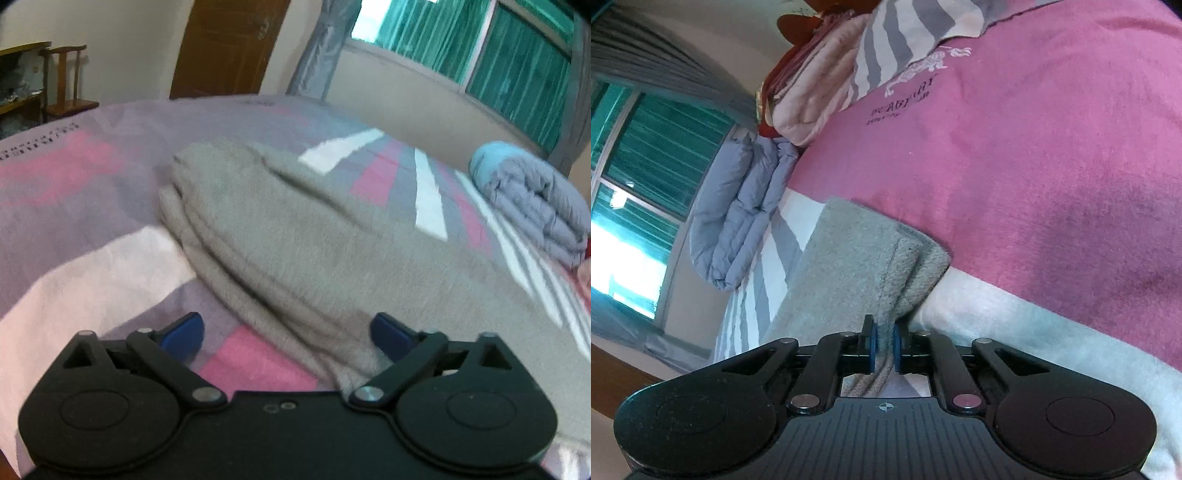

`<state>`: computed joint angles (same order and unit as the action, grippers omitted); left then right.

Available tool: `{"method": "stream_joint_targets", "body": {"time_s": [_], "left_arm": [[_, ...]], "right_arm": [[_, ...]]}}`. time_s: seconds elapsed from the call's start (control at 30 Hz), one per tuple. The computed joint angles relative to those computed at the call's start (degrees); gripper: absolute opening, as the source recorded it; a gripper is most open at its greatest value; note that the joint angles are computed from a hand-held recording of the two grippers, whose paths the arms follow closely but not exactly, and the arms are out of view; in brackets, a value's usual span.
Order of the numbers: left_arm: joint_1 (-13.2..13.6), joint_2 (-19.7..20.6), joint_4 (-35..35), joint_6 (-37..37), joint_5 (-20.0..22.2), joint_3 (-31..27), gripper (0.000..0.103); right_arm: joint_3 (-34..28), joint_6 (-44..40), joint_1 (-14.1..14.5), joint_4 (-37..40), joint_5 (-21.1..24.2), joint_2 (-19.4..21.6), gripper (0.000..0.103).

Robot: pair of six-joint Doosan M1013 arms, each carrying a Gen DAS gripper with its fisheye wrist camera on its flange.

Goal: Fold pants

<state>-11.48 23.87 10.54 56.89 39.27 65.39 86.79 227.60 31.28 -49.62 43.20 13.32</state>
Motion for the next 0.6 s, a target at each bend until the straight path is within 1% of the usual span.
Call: {"method": "stream_joint_targets", "body": {"time_s": [0.07, 0.1, 0.13, 0.17, 0.2, 0.23, 0.3, 0.37, 0.43, 0.5, 0.53, 0.57, 0.6], "left_arm": [[-0.1, -0.1, 2.4, -1.5, -1.4, 0.0, 0.09], [0.0, 0.1, 3.8, -2.9, -1.6, -0.3, 0.09], [0.1, 0.6, 4.3, -3.1, -0.8, -1.0, 0.091], [0.4, 2.0, 3.5, -1.7, 3.0, -3.2, 0.091], [1.0, 3.2, -0.2, 1.6, 6.2, -5.0, 0.092], [1.3, 3.4, -1.2, 2.3, 6.3, -5.3, 0.091], [1.5, 3.0, 0.1, 0.4, 4.4, -4.8, 0.085], [2.1, 2.6, -0.9, -1.1, 2.8, -4.0, 0.086], [2.8, 2.4, -3.3, -0.5, 2.1, -3.7, 0.085], [3.1, 2.2, -3.7, 0.7, 2.0, -3.5, 0.085], [3.2, 2.1, -3.8, 1.0, 2.0, -3.5, 0.085], [3.4, 1.9, -3.9, 0.8, 1.5, -3.4, 0.085], [3.7, 1.6, -4.2, 0.7, 0.8, -3.0, 0.086]], "right_arm": [[-0.9, -1.3, -0.1, 0.1, 0.6, 0.2, 0.014], [-1.4, -2.5, 0.0, 0.0, 1.3, 0.4, 0.014], [-1.7, -3.6, 0.1, 0.2, 1.8, 0.6, 0.015], [-1.8, -4.0, 0.1, 0.4, 1.9, 0.8, 0.014], [-2.1, -4.1, -0.3, 0.7, 1.6, 1.2, 0.014], [-2.1, -3.9, -0.5, 0.9, 1.5, 1.3, 0.014], [-3.3, -6.6, -0.8, 3.1, 2.5, 1.7, 0.014], [-3.9, -8.8, -0.9, 4.9, 3.1, 1.8, 0.014], [-4.1, -10.4, -1.2, 5.8, 3.1, 1.9, 0.014], [-5.3, -13.4, -1.3, 7.2, 4.6, 2.5, 0.014], [-6.5, -16.3, -1.3, 8.2, 6.0, 2.9, 0.013], [-7.9, -18.7, -1.0, 8.1, 7.9, 3.5, 0.009], [-8.6, -19.3, -0.8, 7.0, 8.7, 3.8, 0.009]]}}
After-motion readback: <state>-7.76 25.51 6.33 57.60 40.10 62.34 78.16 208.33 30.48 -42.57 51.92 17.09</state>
